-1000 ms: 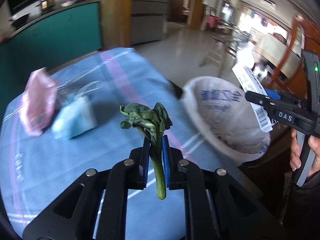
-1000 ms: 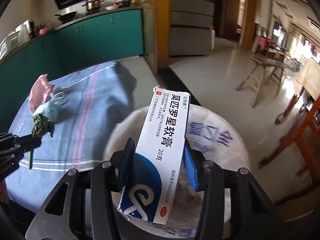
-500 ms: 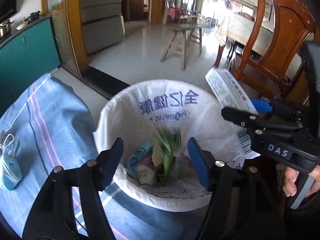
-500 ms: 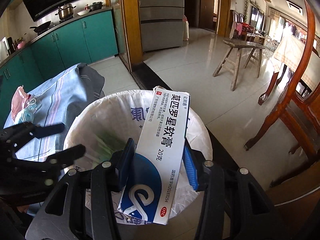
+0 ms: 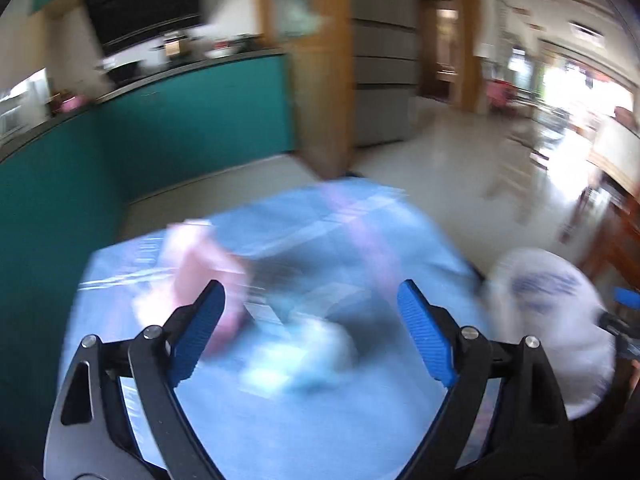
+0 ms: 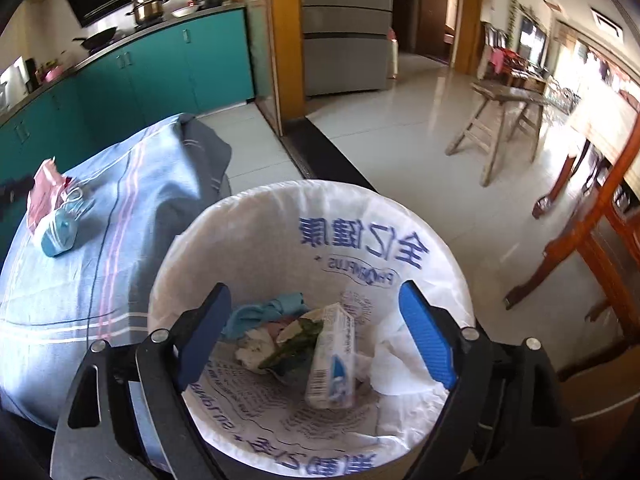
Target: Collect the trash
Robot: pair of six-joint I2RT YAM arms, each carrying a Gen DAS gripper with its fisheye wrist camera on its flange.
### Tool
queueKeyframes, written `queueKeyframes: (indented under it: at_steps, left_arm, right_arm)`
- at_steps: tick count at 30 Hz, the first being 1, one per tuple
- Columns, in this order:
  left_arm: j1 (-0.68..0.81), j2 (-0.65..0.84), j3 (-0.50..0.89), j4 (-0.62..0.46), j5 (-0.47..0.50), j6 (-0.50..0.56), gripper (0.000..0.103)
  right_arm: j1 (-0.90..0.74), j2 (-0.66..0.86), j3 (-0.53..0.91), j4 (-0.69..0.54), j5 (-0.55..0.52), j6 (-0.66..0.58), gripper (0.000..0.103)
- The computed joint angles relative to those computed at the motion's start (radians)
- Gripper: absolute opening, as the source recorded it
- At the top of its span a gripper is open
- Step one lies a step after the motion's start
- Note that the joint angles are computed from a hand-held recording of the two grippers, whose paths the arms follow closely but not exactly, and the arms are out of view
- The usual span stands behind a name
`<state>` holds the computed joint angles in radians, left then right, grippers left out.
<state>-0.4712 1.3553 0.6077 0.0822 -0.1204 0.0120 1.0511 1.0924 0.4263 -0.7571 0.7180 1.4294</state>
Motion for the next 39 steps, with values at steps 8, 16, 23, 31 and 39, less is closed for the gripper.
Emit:
queueKeyframes:
  at_steps: [8,16,23,31,39]
  left_arm:
    - [0.298,0.373,0.322,-0.156,0.237,0.196,0.089]
    - [0.406,0.355,0.23,-0.159,0.348,0.198,0.014]
    - [0.596,-0.051,-0.12,-0.301,0.518,0.363,0.014]
    - [0.741,-0.374,-0.244,-0.456,0.521,0.441,0.041]
    - [0.742,-0.475,-0.268,-0.478,0.489,0.428,0.072]
  right_arm:
    - [-0.045,0.16,0.109,0.223,-0.043,-0.207,0.084]
    - [-0.087,0.431,0.319,0.534,-0.155,-0.536,0.084]
    - [-0.156,0.714,0.577,0.718,-0.362,-0.725,0.084]
    - [-0.197,1.012,0.994,0.534,-0.392,-0.803,0.084]
    - [-0.159,1.105,1.088,0.434,-0.321,-0.829,0.051]
